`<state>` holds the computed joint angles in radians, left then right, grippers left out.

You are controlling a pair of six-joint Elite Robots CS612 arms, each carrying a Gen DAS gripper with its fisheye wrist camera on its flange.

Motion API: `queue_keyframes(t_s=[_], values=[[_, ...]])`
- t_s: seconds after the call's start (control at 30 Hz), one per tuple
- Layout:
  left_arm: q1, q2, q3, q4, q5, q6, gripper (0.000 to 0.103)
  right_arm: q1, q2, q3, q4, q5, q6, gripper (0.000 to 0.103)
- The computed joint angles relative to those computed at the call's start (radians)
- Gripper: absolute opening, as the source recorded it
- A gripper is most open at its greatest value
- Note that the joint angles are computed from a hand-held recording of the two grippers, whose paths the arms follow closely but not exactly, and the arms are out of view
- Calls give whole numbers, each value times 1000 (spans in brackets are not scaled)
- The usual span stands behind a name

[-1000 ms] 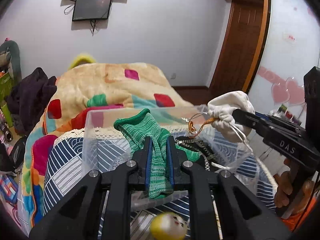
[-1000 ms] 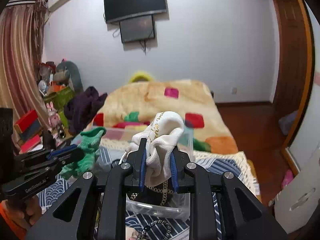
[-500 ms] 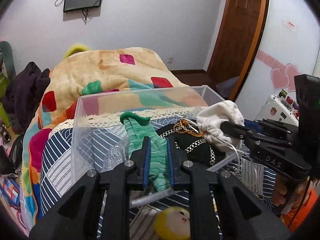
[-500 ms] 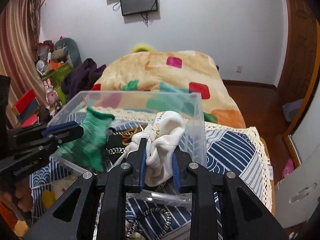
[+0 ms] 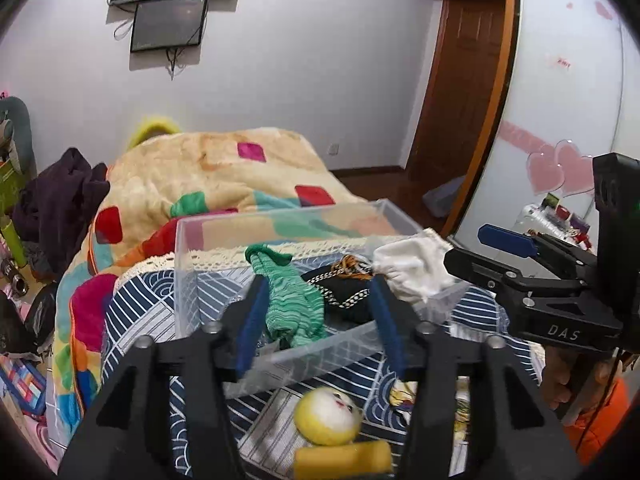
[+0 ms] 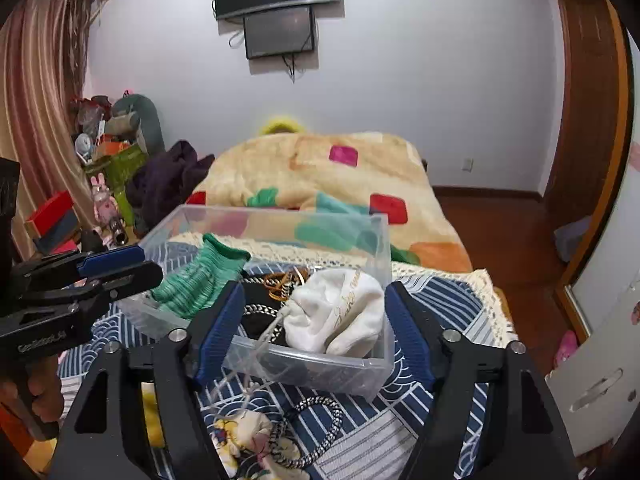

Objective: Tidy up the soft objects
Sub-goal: 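Release the green glove into the box with left tool while right tool releases the white bag there, then grasp the yellow-green sponge with left tool while right tool grasps the yellow floral scrunchie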

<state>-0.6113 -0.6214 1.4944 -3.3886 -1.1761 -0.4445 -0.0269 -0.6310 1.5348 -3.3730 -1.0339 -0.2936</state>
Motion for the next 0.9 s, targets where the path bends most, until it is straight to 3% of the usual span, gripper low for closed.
queue_keyframes(t_s=[0.07,0.17,0.27,0.33,0.4,0.9], values=[[-7,-9,15,-20,9,10,71,-1,-7,14,-29,5,-1,72],[-20,-22,43,-55,19,23,85,-5,-16,34,-58,21,-7,86],[-33,-34,69,-63,44,11,100,-11,-20,57,-97,48,-8,86],[-41,-40,85,-61,64,6,100,-12,-23,70,-102,56,-10,88],[-48,-44,99,-59,68,-1,101,-12,-26,80,-99,58,-10,102],[-54,-28,144,48,-28,-131,101,-13,-21,147,6,49,-72,102]])
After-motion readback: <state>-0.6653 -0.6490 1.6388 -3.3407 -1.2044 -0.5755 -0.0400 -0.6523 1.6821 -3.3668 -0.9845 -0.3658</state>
